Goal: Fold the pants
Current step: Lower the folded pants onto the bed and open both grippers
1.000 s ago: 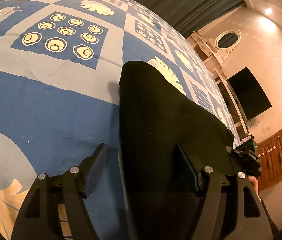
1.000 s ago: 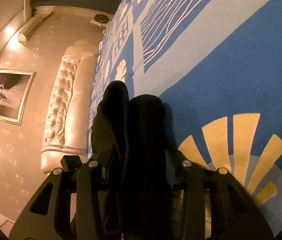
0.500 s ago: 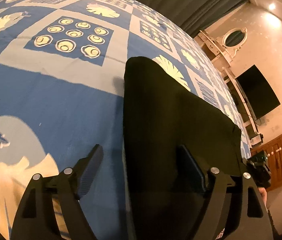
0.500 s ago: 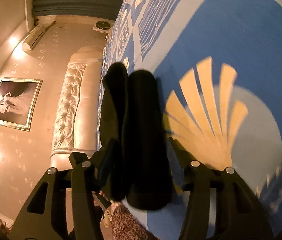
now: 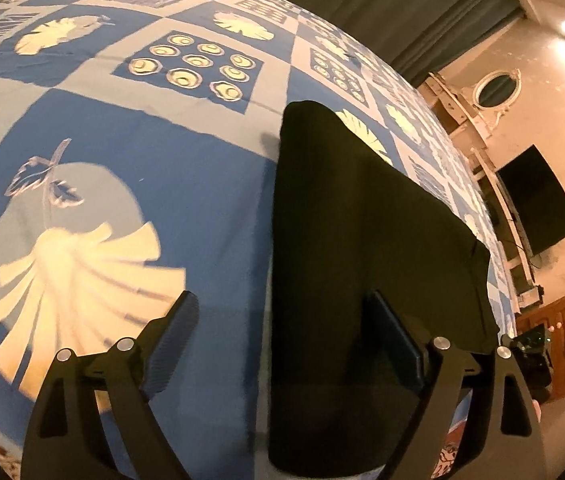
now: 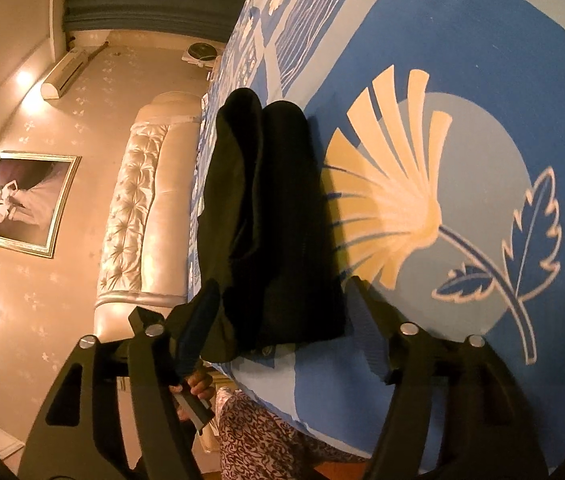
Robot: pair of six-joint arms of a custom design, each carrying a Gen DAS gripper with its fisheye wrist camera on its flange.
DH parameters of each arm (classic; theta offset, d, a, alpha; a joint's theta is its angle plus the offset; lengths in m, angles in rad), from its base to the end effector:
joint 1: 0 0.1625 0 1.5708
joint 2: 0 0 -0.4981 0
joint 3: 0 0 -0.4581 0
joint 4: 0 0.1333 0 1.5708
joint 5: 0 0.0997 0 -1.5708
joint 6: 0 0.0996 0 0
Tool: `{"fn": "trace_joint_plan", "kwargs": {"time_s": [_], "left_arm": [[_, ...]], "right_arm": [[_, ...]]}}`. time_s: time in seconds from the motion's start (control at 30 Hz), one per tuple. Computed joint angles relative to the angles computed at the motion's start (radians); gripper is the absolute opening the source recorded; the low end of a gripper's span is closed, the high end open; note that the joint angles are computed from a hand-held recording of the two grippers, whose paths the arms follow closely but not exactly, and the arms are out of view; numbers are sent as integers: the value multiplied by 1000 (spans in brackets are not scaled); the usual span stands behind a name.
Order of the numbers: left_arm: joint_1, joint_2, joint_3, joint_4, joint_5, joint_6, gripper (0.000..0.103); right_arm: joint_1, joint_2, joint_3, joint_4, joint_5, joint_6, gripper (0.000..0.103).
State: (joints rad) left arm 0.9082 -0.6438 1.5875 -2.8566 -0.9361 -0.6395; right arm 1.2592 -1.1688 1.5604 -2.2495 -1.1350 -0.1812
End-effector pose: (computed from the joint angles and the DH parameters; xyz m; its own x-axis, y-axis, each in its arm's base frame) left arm -0.3331 -0.7396 0.0484 -0.9534 -0.1716 -0.2480 0.0131 0.7980 -0.6025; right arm -0.0598 -0.7576 0.3877 -0.9378 -0.0031 -0.3472 0.1271 0.9275 -0.3515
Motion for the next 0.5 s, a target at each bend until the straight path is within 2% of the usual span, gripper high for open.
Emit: {"fn": "trace_joint_plan", "kwargs": {"time_s": [0.2,0.37,0.5], "left_arm": [[-44,-24,45,64,95,-50,86],[-89,-32,72,104,186,-65,86],[-121,-32,84,116,226,-81,86]], "right_arm": [[12,-34,46,-40,-55,3,72],[31,-73,103,-88,-141,18,79],[54,-94,140,-123,-208,31,83]]}}
